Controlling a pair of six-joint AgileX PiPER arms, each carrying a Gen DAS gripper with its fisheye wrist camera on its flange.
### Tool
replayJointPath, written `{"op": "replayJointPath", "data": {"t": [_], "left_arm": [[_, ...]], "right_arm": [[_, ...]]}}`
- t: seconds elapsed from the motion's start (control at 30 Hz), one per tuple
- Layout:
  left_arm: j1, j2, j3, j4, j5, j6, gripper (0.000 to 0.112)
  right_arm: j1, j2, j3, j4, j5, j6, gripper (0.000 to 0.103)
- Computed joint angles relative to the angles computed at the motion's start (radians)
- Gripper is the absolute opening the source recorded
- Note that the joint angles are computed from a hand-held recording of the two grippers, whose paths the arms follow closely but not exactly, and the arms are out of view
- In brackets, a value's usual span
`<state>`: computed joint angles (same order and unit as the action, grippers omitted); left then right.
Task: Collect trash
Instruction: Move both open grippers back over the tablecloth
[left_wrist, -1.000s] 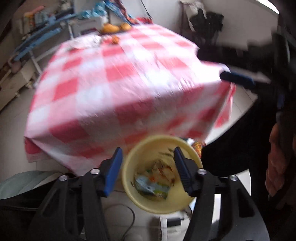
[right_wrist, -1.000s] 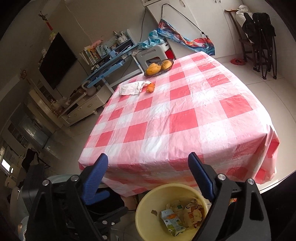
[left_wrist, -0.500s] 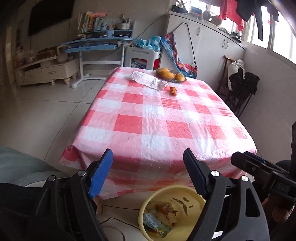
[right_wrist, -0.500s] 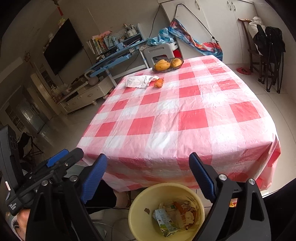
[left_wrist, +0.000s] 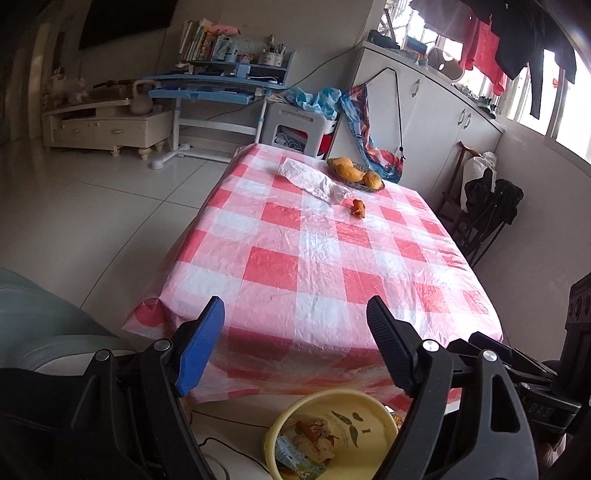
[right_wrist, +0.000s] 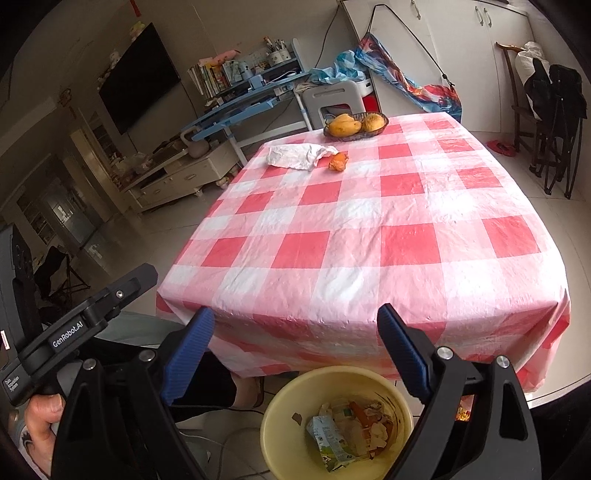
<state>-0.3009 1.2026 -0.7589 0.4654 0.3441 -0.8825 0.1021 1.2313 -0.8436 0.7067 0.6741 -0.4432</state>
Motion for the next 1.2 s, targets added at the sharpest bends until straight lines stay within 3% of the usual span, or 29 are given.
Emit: {"op": "replayJointPath", "data": {"t": [0.23,0.37,0.47,0.8,1.0,1.1,1.17,1.2], "left_arm": [[0.11,0.05,-0.127,-0.253,0.023,0.296,0.078],[0.163,0.129,-0.24,-0.304,0.044,0.373,0.078],[0.196,0.205,-0.329,-0.354,0.049,0.428,0.078],[0.207,0.554,-0.704,-0.496,0.118,0.595,0.079],[0.198,0.832,-1.064,-0.524,0.239,0.588,0.081],[0.189,0.996,-1.311,-0.488,0.342,0.535,0.081],[0.184,1.117,-1.511,-0.468,0.432,0.509,0.081],[0.182,1.179,-1.611,-0.462,0.469,0.504,0.081]], "right_arm": [[0.002,0.176,-0.2,-0.037,0.033,0.011,0.086],[0.018,0.326,-0.367,-0.078,0.042,0.029,0.085],[0.033,0.476,-0.535,-0.125,0.069,0.071,0.074],[0.044,0.905,-1.075,-0.287,0.21,0.246,0.061],[0.054,1.039,-1.266,-0.338,0.28,0.259,0.061],[0.046,1.069,-1.307,-0.33,0.319,0.219,0.047],[0.039,1.076,-1.323,-0.32,0.343,0.192,0.029],[0.032,1.085,-1.337,-0.308,0.353,0.183,0.028]]}}
